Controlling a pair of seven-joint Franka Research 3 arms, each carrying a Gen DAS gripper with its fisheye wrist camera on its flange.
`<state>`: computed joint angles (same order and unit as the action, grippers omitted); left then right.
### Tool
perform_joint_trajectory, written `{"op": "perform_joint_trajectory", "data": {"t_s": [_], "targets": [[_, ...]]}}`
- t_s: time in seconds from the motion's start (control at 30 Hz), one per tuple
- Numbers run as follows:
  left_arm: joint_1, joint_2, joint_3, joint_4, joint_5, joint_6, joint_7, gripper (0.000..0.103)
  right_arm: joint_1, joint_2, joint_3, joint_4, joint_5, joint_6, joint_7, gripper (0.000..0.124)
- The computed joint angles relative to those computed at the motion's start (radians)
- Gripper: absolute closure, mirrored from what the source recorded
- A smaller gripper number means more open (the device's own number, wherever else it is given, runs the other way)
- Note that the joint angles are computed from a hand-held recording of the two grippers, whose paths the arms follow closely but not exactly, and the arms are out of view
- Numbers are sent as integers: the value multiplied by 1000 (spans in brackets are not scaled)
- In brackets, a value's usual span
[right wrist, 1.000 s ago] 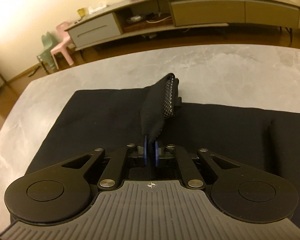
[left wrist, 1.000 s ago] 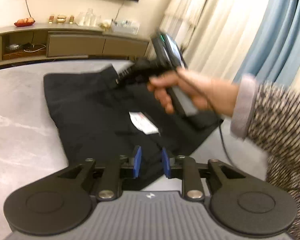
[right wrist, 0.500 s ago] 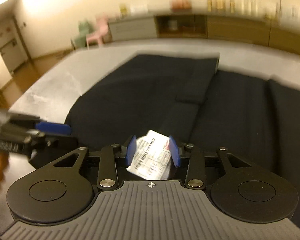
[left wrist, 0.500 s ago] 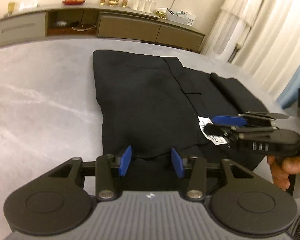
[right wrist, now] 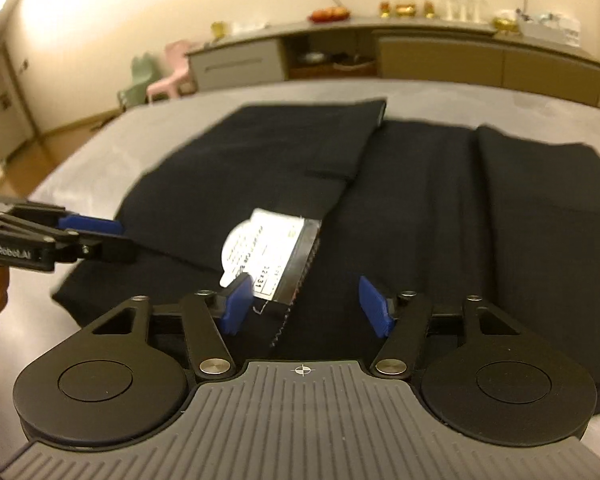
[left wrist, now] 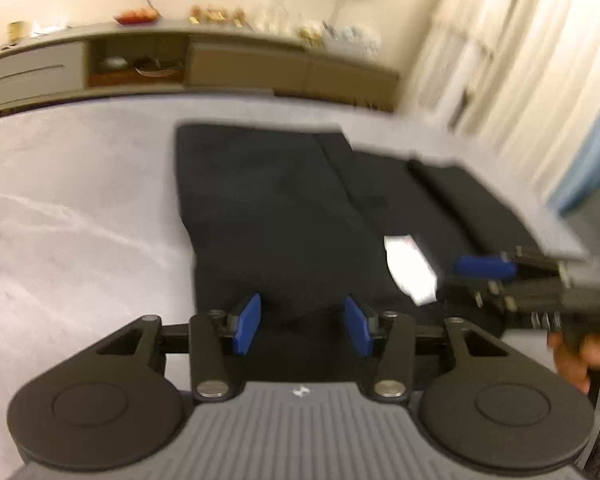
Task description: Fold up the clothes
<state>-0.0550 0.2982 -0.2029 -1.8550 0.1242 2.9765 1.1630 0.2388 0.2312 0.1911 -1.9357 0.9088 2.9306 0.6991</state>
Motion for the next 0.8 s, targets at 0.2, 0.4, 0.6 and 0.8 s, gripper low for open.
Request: {"op": "perform_joint_trajectory", "data": {"t_s": [0.2,0.4,0.6,0.8], "targets": [[-13,3,58,14,12,-7,-160,56,-20,31,5,75,107,-106,-25,52],[30,19,-19,33,-18,-16,-74,56,-55,199,0,277,168,-175,185,52],[-83,70,72,144,131,-162,-130,54,-65,288,-27,435,-17,-321,391,57],[0,110,-68,199,-27,-63,-53,48,-21,22,-73,74,-257,-47,214,49]]}}
